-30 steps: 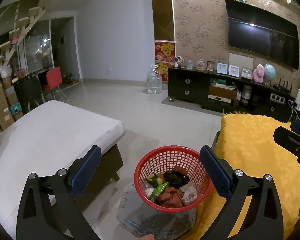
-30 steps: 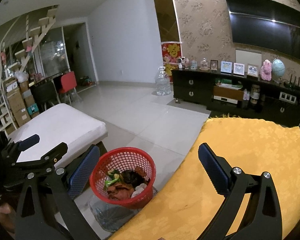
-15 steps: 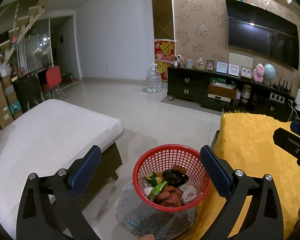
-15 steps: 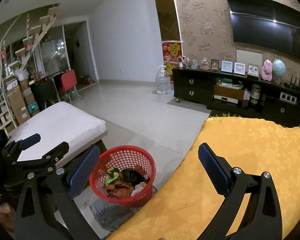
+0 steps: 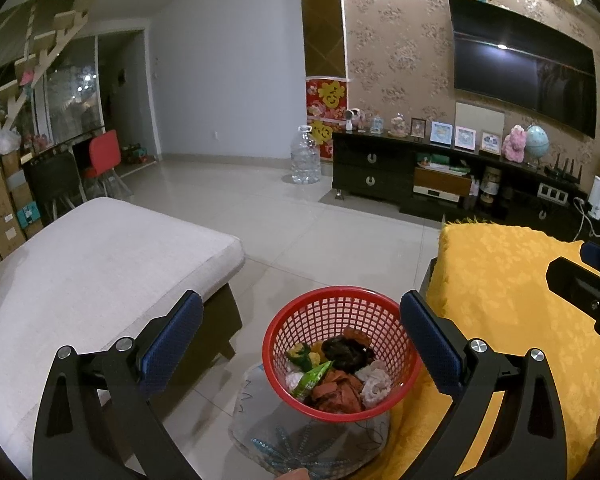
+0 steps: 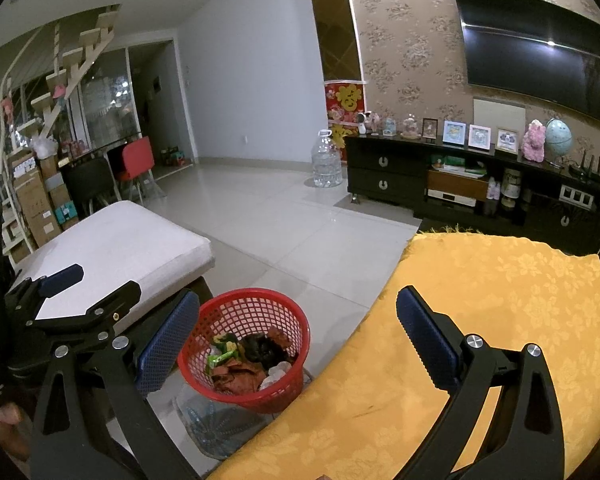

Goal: Collect trash

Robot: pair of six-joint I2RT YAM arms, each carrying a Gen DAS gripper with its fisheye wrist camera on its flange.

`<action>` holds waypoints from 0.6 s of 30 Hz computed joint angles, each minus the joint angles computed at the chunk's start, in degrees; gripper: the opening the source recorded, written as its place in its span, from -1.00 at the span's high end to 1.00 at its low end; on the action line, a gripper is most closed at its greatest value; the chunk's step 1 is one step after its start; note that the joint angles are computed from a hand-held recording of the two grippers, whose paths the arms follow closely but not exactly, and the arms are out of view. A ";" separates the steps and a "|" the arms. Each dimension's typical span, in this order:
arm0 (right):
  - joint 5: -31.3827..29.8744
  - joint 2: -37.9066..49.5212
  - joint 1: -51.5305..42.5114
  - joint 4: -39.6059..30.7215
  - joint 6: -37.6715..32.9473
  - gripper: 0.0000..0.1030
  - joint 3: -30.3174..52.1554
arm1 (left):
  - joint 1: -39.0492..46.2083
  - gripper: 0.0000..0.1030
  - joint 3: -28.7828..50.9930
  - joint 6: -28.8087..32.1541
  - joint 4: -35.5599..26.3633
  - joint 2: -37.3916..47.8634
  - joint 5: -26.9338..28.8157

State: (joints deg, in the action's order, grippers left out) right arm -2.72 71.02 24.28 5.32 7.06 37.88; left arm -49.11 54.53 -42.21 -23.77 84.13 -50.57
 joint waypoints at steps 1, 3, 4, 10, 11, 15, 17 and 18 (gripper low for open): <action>0.06 0.00 0.03 -0.03 0.00 -0.86 0.02 | -0.16 -0.85 -0.09 -0.10 0.01 0.05 -0.05; -0.01 -0.05 -0.01 0.04 -0.03 -0.87 -0.11 | 0.03 -0.85 -0.23 0.24 0.16 0.00 0.07; 0.10 -0.01 0.08 -0.10 0.04 -0.86 0.06 | 0.23 -0.85 -0.37 0.48 0.35 -0.10 0.22; 0.23 -0.02 0.20 -0.25 0.08 -0.86 0.17 | 0.61 -0.85 -0.77 1.03 0.70 -0.24 -0.10; 0.21 -0.06 0.17 -0.20 0.05 -0.87 0.08 | 0.66 -0.85 -0.77 1.19 0.72 -0.26 -0.13; 0.30 -0.04 0.30 -0.37 0.09 -0.86 0.25 | 0.57 -0.85 -0.74 1.24 0.60 -0.19 -0.40; 0.41 -0.05 0.33 -0.37 0.07 -0.86 0.22 | 0.79 -0.85 -0.92 1.60 0.78 -0.34 -0.32; 0.43 -0.04 0.38 -0.48 0.11 -0.86 0.31 | 0.85 -0.85 -0.86 1.71 0.77 -0.32 -0.35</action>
